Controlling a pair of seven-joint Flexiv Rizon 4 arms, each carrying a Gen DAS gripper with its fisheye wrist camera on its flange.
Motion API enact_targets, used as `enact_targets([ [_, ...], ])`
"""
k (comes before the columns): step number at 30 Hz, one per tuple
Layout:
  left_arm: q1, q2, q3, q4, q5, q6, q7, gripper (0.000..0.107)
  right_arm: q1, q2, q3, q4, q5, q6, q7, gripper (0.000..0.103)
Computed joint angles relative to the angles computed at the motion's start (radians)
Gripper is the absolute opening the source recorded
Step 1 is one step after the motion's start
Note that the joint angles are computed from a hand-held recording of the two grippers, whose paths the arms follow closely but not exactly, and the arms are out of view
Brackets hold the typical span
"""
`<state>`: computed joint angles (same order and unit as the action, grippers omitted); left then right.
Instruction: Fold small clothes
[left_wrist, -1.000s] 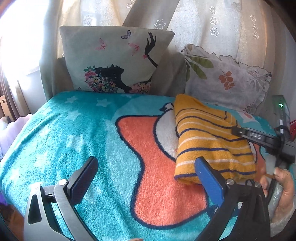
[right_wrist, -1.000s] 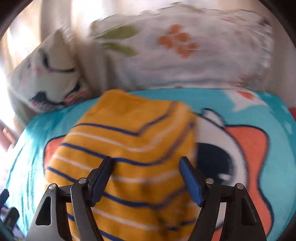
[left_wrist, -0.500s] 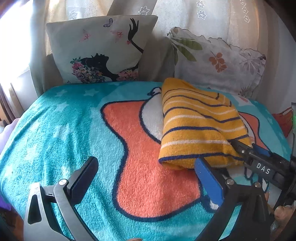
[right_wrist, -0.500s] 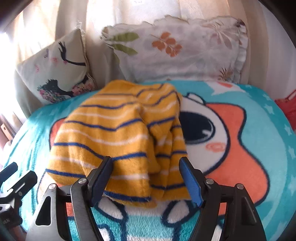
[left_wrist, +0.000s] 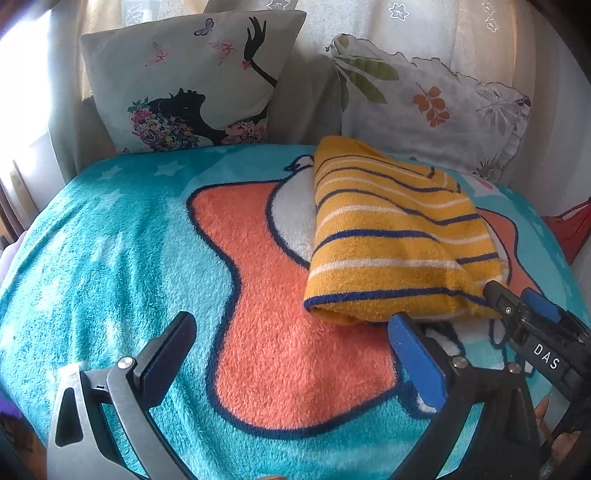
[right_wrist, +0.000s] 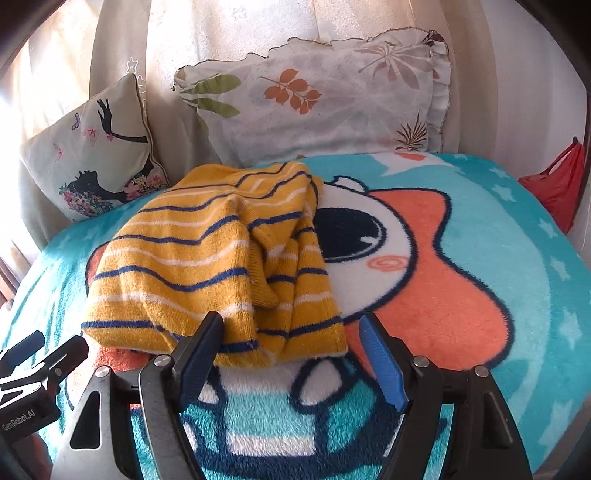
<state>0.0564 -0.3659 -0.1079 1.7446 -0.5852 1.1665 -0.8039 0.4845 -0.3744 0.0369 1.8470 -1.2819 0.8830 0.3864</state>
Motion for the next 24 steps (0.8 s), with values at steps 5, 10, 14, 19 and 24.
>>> enact_targets([
  [5,0.0,-0.002,0.004,-0.003,0.009,-0.012,-0.007,0.103,0.009,-0.009,0.003,-0.012,0.021,-0.015,-0.02,0.08],
  [10,0.002,-0.004,0.004,-0.007,0.011,-0.033,-0.007,0.103,0.016,-0.007,0.002,-0.011,0.019,-0.028,-0.022,0.08],
  [14,0.003,-0.005,0.004,-0.006,0.009,-0.034,0.003,0.103,0.015,-0.004,0.002,-0.008,0.02,-0.027,-0.021,0.08],
  [19,0.004,-0.012,0.01,-0.016,0.017,-0.057,-0.008,0.103,0.023,0.004,0.005,-0.005,0.009,-0.055,-0.02,0.08],
  [24,0.005,-0.012,0.012,-0.014,0.019,-0.062,-0.013,0.103,0.037,0.0,0.014,-0.017,0.019,-0.101,-0.048,0.08],
])
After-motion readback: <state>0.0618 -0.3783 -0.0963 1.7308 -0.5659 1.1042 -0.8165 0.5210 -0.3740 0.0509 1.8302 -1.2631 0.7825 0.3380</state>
